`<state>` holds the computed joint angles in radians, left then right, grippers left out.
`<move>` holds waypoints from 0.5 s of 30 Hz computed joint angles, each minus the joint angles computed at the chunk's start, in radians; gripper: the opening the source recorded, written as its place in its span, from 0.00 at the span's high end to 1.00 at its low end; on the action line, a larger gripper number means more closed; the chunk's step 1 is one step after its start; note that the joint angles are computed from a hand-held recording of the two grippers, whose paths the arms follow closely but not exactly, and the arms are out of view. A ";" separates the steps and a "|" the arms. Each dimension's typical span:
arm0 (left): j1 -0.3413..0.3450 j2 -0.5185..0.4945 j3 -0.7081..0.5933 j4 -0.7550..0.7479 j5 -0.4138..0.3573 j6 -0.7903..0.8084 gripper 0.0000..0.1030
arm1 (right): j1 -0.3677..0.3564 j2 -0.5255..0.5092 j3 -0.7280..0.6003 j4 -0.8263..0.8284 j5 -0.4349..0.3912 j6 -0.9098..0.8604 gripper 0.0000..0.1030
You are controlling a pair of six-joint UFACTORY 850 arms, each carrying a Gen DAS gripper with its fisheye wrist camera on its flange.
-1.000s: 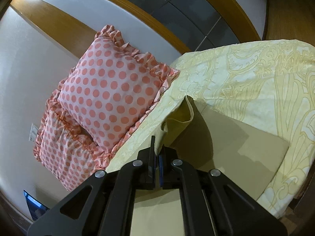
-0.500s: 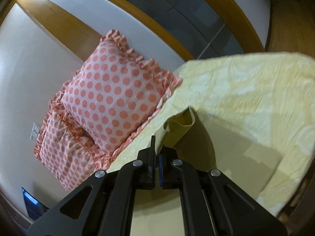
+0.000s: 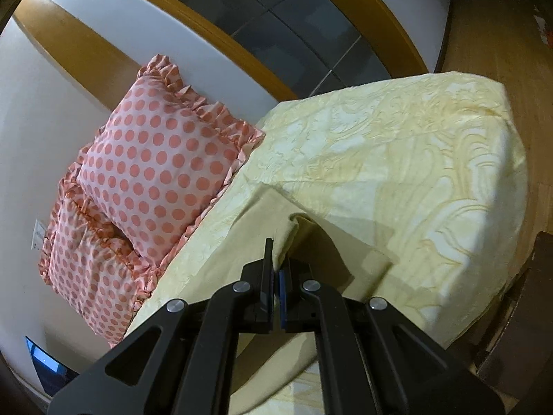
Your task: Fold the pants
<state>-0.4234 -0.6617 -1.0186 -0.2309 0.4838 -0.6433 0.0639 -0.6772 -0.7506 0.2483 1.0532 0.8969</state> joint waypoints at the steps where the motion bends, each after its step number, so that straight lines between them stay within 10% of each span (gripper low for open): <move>1: -0.001 0.001 0.003 0.006 0.003 0.000 0.95 | 0.002 0.000 0.005 0.009 -0.003 0.000 0.98; 10: -0.008 0.012 0.054 0.032 0.058 0.052 0.90 | 0.028 0.013 0.039 0.079 -0.053 -0.050 0.90; 12: -0.021 0.030 0.075 -0.019 0.083 0.111 0.67 | 0.047 0.036 0.059 0.154 -0.036 -0.103 0.42; 15: -0.063 0.079 0.135 -0.148 0.190 0.253 0.48 | 0.063 0.052 0.071 0.245 -0.027 -0.168 0.33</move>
<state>-0.4861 -0.5831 -0.8838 -0.3785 0.6734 -0.3903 0.1272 -0.6255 -0.6796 0.4929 1.0258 0.7288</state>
